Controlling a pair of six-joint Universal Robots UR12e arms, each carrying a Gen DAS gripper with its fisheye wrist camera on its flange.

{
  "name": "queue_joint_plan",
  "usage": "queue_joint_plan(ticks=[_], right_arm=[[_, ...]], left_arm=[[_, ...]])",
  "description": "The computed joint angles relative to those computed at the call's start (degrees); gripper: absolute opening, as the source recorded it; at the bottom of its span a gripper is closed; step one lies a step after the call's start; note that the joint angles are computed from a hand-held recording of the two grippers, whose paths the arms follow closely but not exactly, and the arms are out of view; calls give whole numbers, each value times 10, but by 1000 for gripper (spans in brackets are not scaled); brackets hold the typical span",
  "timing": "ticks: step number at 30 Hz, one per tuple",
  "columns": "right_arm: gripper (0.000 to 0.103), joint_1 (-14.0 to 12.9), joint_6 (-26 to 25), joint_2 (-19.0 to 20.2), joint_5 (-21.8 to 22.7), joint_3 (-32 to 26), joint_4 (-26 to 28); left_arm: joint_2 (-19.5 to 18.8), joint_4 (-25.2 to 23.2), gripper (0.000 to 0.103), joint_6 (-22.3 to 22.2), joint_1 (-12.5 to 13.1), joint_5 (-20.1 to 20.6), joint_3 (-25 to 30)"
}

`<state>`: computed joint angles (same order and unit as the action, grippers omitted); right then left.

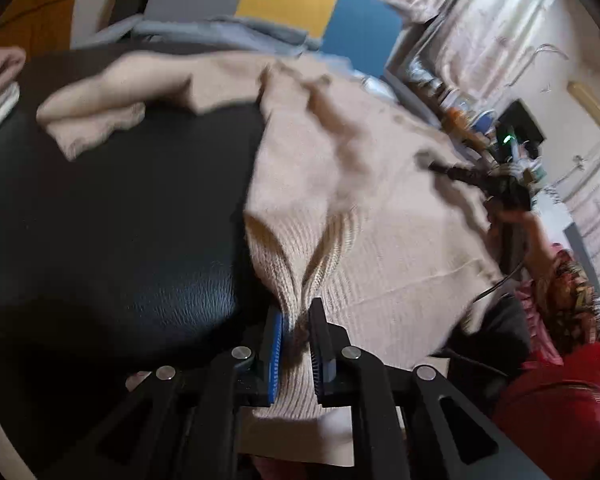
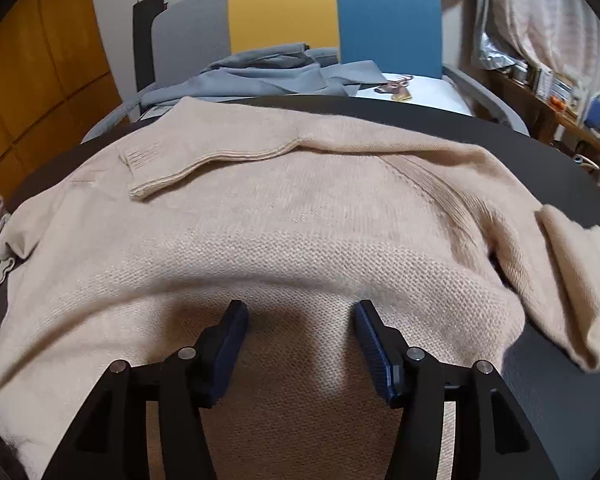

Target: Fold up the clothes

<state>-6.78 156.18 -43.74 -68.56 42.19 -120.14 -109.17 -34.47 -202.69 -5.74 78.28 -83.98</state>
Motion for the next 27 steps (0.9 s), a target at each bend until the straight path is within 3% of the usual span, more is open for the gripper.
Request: queue_joint_plan(ticks=[2,4,6,9,13,16,18,19,22,27], right_arm=[[57,-5,12,-12,12,14,-10],[57,-14,42,-31,33,39,-31],[57,-21,65,-42,31,50,-32],[57,-27,76,-53,-28,56,-1],[57,-40,90,-64,-24,69,46],[59,-44,97,-71,-30,83,70],[61,-44,86,-85,-32,114,41],[60,-41,67,-91,-36,126,29],[15,-31,20,-103,-63,151,-6],[9,-22,26,-88,-112,132,-42]], left_arm=[[9,63,15,-15,2,27,-9],[6,97,17,-25,0,75,-1],[-12,104,17,-32,-2,104,26],[-53,88,17,-35,-5,106,76],[-125,12,17,48,-33,166,164],[-180,-77,17,91,-50,225,240],[-198,-120,17,93,-55,249,264],[-200,-117,17,93,-57,260,262],[-192,-94,17,108,-62,289,239],[-172,-90,18,135,-77,332,204]])
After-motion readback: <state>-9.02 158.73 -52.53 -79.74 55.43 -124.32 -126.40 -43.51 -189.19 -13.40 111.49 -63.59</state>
